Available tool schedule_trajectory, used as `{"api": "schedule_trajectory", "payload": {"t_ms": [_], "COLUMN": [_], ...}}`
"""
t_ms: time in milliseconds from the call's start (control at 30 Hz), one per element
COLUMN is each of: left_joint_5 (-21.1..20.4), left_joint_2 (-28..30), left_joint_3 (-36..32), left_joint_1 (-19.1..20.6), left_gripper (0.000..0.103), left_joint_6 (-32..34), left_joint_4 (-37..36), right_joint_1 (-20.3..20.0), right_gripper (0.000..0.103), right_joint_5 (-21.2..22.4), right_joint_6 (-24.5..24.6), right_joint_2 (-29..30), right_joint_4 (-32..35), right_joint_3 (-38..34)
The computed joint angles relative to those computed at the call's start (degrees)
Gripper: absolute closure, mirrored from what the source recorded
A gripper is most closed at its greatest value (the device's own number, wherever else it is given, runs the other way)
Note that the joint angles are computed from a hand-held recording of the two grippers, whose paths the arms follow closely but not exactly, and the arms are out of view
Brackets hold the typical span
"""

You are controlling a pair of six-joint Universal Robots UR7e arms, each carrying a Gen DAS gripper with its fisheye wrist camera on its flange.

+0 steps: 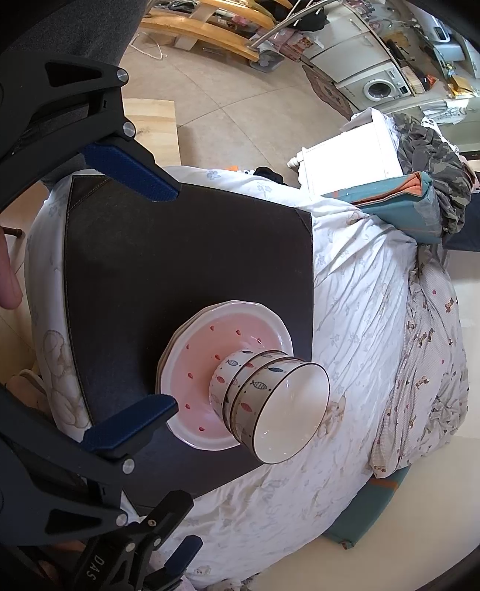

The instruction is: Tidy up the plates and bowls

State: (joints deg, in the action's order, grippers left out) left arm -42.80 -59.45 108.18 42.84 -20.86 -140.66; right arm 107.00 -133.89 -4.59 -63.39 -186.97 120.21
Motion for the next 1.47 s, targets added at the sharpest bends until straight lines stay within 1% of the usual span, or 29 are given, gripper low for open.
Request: {"api": "schedule_trajectory", "payload": {"t_ms": [200,400,1467], "left_joint_5": [-0.7,-0.7,-1.0], "left_joint_2": [0.0,0.1,-0.1], "left_joint_3": [-0.1,-0.1,-0.1], "left_joint_1": [0.0,-0.2,-0.1], "left_gripper": [0.0,0.0,0.0], "left_joint_6": [-0.4,-0.4,-0.9], "left_joint_4": [0.0,-0.1,-0.3], "right_joint_1": [-0.2,-0.2,-0.5], "right_gripper": [0.0,0.0,0.0], "right_joint_5": [0.0,-0.3,-0.1], "right_joint_6": [0.6,-0.1,0.3], "right_joint_2": [-0.1,0.1,-0.5], "right_joint_4": [0.9,0.2,1.0], "right_joint_3": [-0.5,-0.4,-0.6]}}
